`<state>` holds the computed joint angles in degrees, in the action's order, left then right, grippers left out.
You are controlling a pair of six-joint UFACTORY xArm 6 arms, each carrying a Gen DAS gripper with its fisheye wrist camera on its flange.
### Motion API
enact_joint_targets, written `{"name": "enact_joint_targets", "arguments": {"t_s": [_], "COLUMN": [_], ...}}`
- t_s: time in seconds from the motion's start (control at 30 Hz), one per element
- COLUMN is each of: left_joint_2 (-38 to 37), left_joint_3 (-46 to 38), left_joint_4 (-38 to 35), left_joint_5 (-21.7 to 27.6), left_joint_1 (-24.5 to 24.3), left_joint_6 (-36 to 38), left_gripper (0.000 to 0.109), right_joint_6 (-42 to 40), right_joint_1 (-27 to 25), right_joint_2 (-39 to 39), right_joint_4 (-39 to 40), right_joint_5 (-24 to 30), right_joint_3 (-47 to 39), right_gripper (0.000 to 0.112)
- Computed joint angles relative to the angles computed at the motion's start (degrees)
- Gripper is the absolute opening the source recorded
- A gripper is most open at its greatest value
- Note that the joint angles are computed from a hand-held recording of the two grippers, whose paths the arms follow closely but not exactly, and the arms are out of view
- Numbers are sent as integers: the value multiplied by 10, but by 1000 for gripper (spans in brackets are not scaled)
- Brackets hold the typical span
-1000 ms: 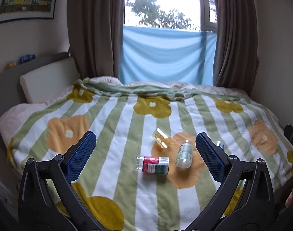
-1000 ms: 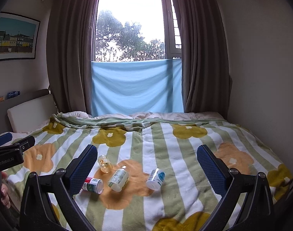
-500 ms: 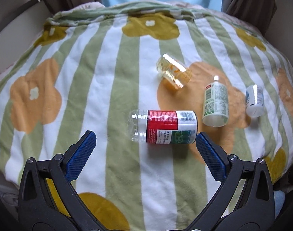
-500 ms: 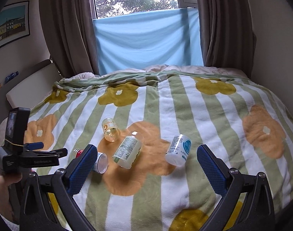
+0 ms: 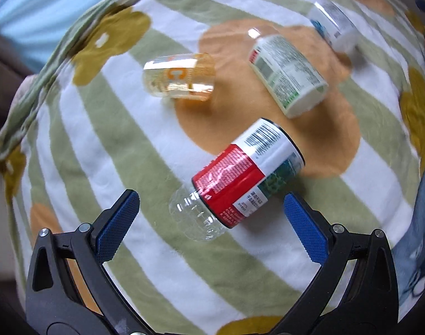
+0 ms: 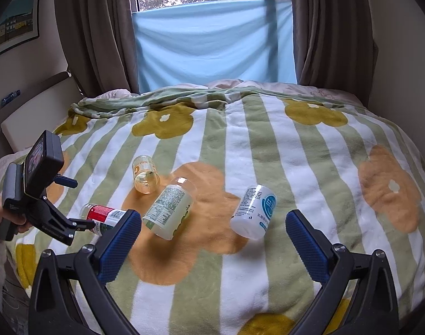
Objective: Flip cup upside down
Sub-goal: 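Lower the left gripper onto the lying red-labelled bottle and close it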
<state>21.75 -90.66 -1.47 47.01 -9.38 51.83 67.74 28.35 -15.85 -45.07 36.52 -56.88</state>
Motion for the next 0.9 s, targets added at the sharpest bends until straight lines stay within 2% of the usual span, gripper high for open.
{"name": "enact_joint_targets", "arguments": {"t_s": [0.07, 0.17, 0.23, 0.37, 0.43, 0.53, 0.67, 0.9], "left_joint_2": [13, 34, 52, 78, 80, 73, 26, -131], "left_joint_3": [-14, -19, -31, -63, -67, -61, -6, 184], "left_joint_4": [11, 57, 83, 84, 84, 79, 50, 31], "left_joint_5": [31, 30, 35, 62, 67, 71, 58, -5], "left_joint_1": [-9, -23, -29, -33, -33, -32, -28, -59], "left_joint_6": [47, 78, 82, 92, 96, 110, 142, 182], "left_gripper": [103, 102, 91, 85, 71, 71, 70, 70], "right_joint_6": [-3, -3, -4, -7, -6, 1, 3, 17], "right_joint_1": [-8, -13, -14, -11, -11, -10, -5, 12], "right_joint_2": [3, 10, 14, 17, 16, 13, 5, -46], "right_joint_4": [8, 14, 18, 20, 23, 23, 27, 22], "right_joint_5": [-8, -12, -12, -5, -7, -10, -10, 7], "right_joint_3": [4, 4, 5, 6, 9, 13, 19, 47], "right_gripper": [103, 103, 103, 103, 103, 103, 103, 103]}}
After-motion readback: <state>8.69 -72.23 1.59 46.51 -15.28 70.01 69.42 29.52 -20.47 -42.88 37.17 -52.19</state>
